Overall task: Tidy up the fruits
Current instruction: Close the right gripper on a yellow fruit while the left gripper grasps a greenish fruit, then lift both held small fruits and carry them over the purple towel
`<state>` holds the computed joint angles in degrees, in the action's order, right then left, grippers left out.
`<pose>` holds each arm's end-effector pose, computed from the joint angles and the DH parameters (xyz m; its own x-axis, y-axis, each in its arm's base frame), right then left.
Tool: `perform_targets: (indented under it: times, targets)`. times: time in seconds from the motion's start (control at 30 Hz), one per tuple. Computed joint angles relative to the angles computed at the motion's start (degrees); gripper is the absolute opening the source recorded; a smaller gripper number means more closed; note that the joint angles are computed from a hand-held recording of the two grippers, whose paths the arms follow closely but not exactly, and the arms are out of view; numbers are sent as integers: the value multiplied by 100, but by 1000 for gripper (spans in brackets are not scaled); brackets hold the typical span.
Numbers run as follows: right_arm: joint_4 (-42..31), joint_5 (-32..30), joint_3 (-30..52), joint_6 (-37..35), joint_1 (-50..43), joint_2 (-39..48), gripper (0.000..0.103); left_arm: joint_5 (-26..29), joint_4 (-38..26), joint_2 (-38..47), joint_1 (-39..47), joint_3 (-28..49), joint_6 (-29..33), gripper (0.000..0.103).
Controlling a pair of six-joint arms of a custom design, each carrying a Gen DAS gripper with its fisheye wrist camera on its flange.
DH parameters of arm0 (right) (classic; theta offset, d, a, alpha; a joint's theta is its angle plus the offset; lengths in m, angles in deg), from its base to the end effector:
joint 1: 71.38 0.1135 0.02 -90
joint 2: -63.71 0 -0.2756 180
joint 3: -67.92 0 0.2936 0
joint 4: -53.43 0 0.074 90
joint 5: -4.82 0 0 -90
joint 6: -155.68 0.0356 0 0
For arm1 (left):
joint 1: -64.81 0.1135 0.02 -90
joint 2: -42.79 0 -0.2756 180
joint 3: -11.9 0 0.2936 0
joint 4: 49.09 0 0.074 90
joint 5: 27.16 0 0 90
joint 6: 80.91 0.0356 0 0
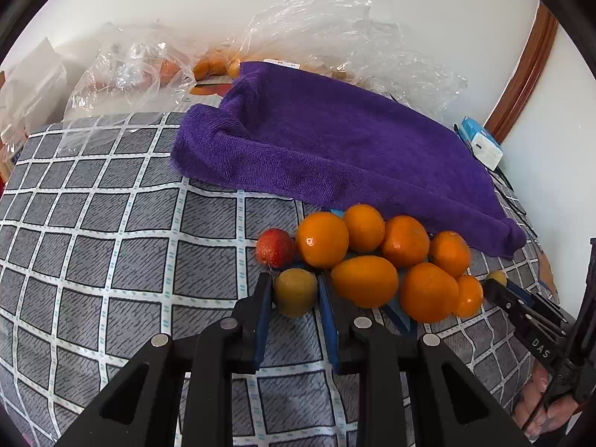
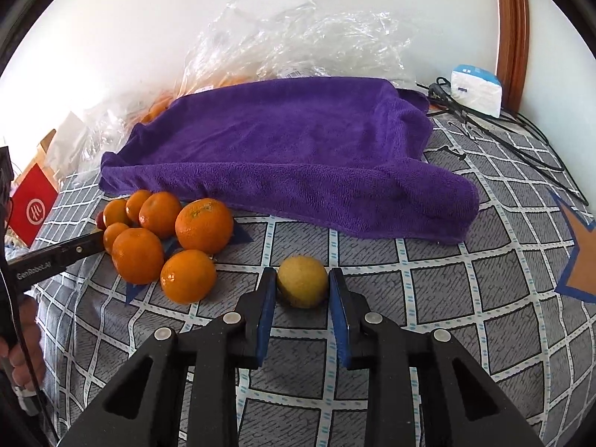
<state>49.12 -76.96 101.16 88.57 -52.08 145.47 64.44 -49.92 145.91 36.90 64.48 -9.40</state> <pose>0.2291 0.0748 0.0793 -0.7884 0.1318 -0.6009 0.0663 0.9893 0.1300 0.2978 -0.1589 0.0696 -0.8080 0.0692 -0.5851 0.2394 0.9460 -0.2187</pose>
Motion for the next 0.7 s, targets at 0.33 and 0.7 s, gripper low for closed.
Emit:
perform_targets:
  times: [0.33,0.7]
  targets:
    - [-702,404,93,661,400,-360,28,225,-148,-515,244,-394,131,24]
    - [-1474,918,205,1292,924,-1092,28,267,-413,-1137,370,-506,226,24]
